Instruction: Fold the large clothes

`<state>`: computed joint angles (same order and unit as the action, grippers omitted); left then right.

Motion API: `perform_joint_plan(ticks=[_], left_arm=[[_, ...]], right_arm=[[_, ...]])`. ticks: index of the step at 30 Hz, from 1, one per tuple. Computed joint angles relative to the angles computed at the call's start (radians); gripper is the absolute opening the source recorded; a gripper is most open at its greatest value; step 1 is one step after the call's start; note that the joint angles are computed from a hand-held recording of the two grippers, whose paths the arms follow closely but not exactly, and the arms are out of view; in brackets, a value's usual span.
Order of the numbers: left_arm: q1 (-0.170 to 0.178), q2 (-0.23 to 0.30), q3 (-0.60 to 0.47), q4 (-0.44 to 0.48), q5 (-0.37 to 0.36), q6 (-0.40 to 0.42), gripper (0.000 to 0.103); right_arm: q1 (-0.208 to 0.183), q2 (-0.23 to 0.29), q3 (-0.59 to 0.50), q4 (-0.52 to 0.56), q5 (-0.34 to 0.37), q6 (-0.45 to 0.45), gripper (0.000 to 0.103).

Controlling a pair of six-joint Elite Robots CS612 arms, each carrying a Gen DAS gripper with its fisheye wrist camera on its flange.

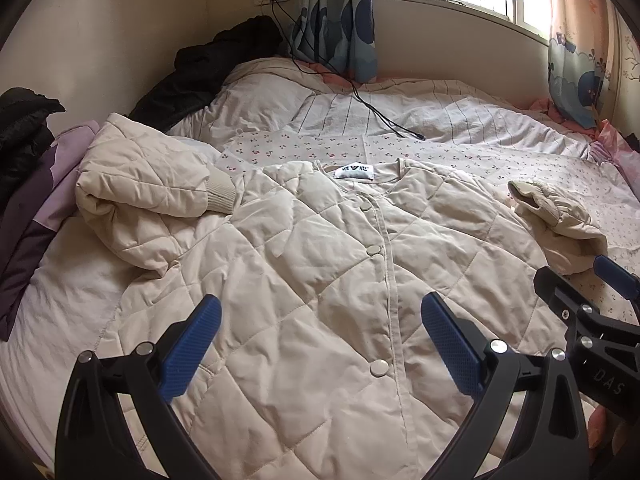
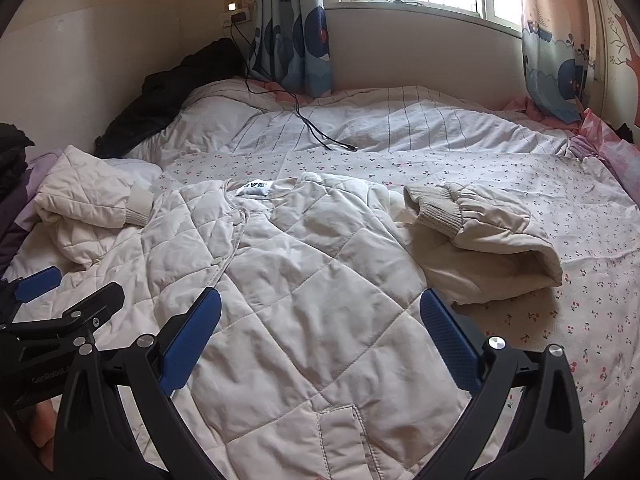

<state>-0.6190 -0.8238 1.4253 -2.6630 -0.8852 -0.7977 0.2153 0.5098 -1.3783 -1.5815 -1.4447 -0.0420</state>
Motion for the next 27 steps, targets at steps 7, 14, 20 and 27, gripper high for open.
perform_joint_plan(ticks=[7, 14, 20, 27], left_arm=[[0.000, 0.000, -0.002, 0.003, -0.003, 0.003, 0.096], [0.011, -0.002, -0.011, 0.051, -0.027, -0.051, 0.096], [0.026, -0.008, 0.002, 0.025, -0.087, -0.105, 0.096], [0.024, -0.002, -0.011, 0.047, -0.078, -0.100, 0.096]], right_arm=[[0.002, 0.001, 0.002, 0.001, -0.005, -0.019, 0.096], [0.033, -0.005, 0.046, -0.017, -0.144, -0.207, 0.096], [-0.010, -0.059, 0.140, -0.062, -0.165, -0.280, 0.096], [-0.052, -0.175, 0.414, -0.044, -0.207, -0.438, 0.096]])
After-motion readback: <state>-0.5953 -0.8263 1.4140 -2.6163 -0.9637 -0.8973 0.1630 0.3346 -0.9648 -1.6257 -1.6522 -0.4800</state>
